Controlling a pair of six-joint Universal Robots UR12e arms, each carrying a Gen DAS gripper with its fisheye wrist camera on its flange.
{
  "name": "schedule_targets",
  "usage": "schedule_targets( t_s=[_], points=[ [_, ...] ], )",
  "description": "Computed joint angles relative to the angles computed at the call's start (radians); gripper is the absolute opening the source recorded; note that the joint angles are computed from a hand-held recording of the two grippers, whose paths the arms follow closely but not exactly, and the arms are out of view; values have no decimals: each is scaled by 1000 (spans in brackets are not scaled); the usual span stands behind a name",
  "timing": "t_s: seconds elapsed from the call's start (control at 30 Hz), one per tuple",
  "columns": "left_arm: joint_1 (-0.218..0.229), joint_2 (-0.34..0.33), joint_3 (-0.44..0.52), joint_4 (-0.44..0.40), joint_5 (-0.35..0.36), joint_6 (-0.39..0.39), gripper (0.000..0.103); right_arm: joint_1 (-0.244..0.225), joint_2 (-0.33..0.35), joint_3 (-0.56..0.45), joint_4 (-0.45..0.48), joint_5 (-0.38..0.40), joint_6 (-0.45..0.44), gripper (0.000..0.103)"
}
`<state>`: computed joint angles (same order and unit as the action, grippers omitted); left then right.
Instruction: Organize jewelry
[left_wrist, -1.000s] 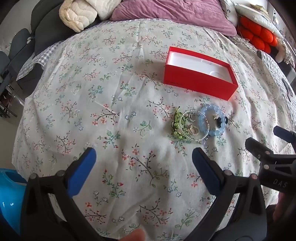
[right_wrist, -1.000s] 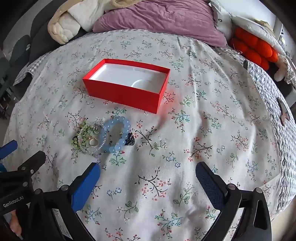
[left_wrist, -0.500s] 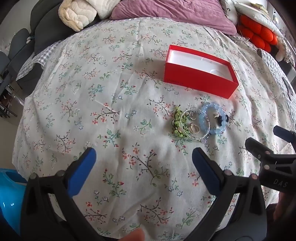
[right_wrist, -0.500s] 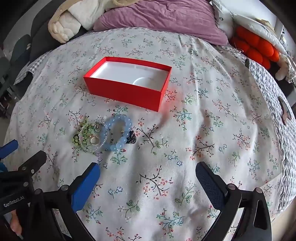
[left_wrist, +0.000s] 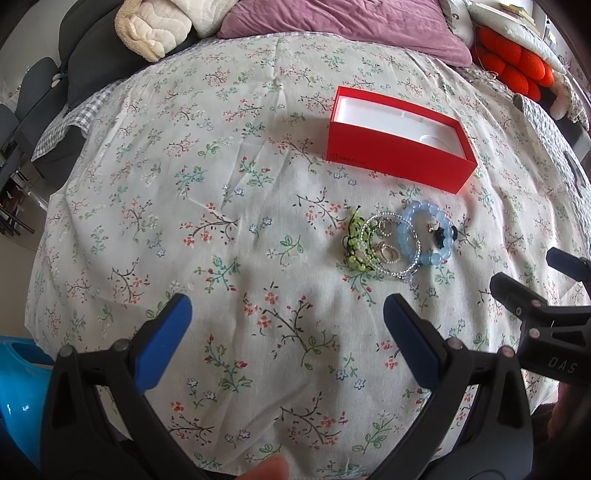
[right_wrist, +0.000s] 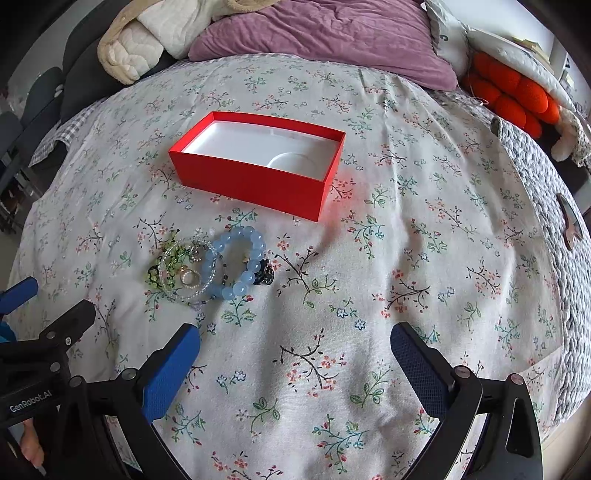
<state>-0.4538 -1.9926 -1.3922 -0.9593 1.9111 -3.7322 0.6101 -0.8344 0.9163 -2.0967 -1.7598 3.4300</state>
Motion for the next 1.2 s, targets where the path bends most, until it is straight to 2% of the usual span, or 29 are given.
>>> schedule_targets(
  t_s=[1.2],
  points=[
    [0, 2, 1, -4, -1, 1, 103, -1, 3, -7, 17, 4, 1, 103]
  ],
)
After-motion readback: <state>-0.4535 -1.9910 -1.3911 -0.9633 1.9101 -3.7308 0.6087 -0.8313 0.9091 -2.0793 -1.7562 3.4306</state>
